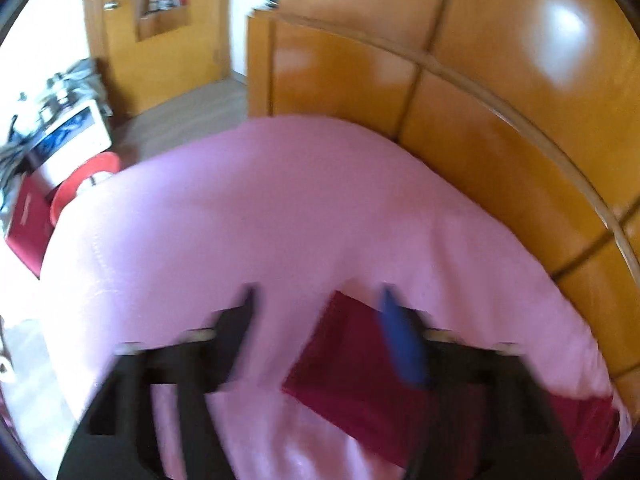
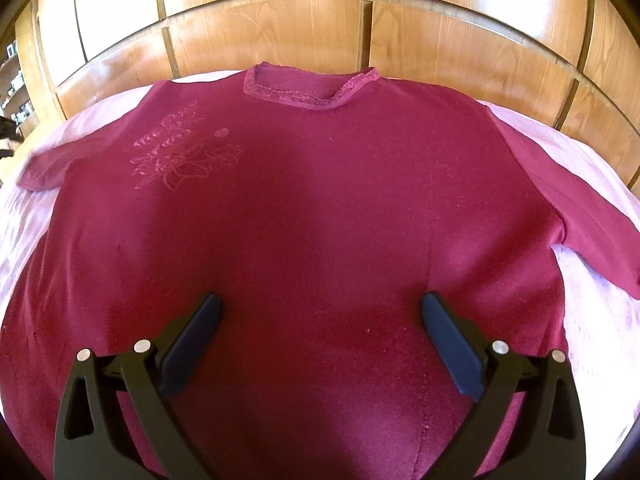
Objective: Fold small clothes
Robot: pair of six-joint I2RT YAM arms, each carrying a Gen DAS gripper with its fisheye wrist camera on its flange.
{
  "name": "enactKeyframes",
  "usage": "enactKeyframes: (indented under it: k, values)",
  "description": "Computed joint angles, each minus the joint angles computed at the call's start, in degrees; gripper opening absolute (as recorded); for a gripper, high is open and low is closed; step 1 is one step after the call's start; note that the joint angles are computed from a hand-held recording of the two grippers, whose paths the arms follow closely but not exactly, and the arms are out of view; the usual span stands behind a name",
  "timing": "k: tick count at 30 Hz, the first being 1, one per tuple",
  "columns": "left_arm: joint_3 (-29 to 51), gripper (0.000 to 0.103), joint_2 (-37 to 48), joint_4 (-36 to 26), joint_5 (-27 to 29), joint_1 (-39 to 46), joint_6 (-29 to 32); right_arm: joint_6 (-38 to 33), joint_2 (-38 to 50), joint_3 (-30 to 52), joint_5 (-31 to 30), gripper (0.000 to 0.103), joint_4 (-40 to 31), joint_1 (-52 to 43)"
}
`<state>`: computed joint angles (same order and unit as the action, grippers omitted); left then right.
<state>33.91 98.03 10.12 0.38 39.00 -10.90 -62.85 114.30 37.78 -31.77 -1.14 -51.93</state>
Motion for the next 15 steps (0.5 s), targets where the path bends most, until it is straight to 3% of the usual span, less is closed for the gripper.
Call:
enactKeyframes:
  k: [2, 4, 9, 11, 12, 13, 15]
  values:
    - [-1.5, 0.081, 0.8, 1.4, 4.9, 2.6, 0.2, 0.1, 0.0, 0.0, 0.0, 0.101, 0.0, 0.0]
    - [-3.9, 0.072, 2.6, 2.9, 8.9, 4.0, 1.5, 0.2, 0.1, 0.1, 0.0, 0.101, 0.0, 0.1]
    - [-7.4, 0.07, 14.4, 12.2, 11.6, 4.1, 0.7, 0.0, 0.0, 0.1, 0.0, 0.101, -0.1, 0.0]
    - [-9.4, 0.066, 15.6, 18.7, 8.6, 1.7, -0.2, 0.0, 0.0, 0.1, 0.0, 0.101, -0.1, 0.0]
    - [-9.0, 0.049, 16.2, 20.3, 8.5, 0.9, -0.3, 0.0, 0.0, 0.1, 0.0, 0.101, -0.1, 0.0]
    - [-8.6, 0.025, 16.6, 20.9, 8.9, 0.3, -0.8, 0.0, 0.1, 0.2, 0.0, 0.101, -0.2, 0.0]
    - [-7.8, 0.006, 17.8, 20.6, 10.1, 0.3, -1.9, 0.1, 0.0, 0.0, 0.0, 0.101, -0.1, 0.0]
